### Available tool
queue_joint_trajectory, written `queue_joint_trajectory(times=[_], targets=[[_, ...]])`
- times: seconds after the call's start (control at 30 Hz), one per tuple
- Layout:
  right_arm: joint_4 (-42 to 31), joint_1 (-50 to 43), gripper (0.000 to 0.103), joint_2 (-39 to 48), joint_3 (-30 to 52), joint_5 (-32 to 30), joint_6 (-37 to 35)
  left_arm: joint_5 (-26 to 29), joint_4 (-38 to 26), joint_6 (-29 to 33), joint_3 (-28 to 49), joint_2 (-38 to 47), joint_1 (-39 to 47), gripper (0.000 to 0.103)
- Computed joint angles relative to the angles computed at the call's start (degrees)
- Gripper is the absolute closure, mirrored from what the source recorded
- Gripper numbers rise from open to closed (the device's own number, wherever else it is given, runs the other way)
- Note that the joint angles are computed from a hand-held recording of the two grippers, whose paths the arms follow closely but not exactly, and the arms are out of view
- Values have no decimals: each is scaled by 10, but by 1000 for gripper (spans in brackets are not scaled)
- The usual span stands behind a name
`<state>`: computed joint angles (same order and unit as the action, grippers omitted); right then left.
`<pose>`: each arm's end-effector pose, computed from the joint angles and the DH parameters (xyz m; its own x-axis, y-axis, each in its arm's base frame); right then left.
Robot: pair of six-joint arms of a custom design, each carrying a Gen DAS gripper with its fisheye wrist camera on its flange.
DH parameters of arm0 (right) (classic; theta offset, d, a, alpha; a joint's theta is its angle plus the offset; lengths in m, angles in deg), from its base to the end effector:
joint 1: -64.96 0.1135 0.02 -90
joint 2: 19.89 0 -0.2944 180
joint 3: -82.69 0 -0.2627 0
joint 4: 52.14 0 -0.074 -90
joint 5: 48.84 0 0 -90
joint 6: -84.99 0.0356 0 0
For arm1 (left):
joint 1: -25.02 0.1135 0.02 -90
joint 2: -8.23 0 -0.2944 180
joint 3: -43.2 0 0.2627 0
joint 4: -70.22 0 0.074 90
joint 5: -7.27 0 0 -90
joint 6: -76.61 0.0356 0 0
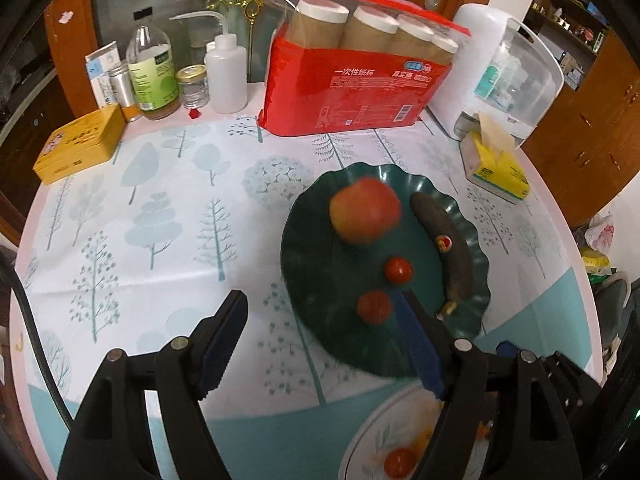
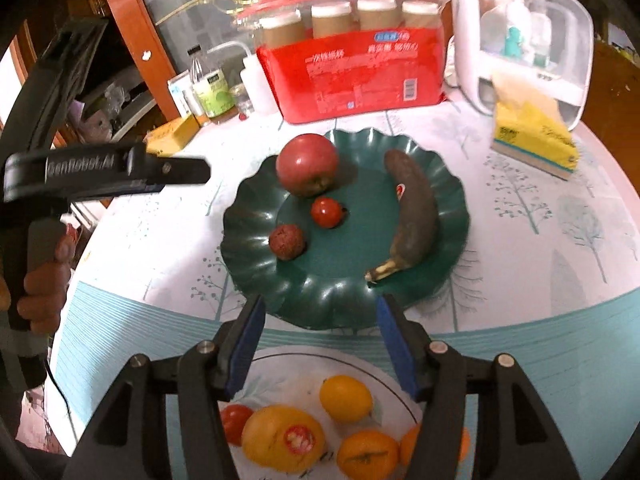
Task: Organize fruits
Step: 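Open the left tool on the green plate while the right tool releases the tomato there, then withdraw both open tools back toward the white fruit plate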
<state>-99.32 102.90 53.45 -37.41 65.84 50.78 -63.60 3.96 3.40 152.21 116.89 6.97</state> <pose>0.2010 0.1379 0.2418 -0.7148 0.3956 -0.5767 0.3451 0.9168 0.2012 0.3965 -0.1415 0.2958 -0.7097 0.5183 -0.4772 0.6527 0.7386 -0.1685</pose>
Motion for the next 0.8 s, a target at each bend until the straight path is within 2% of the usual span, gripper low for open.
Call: queue_joint_trajectory(times=[0.17, 0.43, 0.53, 0.8], targets=[[-78, 69, 44, -15, 24, 56, 85, 7, -9, 23, -74, -74, 27, 28], [-228, 217, 44, -12, 62, 128, 301, 19, -32, 76, -167, -178, 80, 28], [-288, 279, 44, 7, 79, 141, 403, 28, -48, 98, -199, -213, 101, 28], [-401, 406, 44, 65, 117, 127, 605, 54, -96, 161, -268, -284, 150, 28]])
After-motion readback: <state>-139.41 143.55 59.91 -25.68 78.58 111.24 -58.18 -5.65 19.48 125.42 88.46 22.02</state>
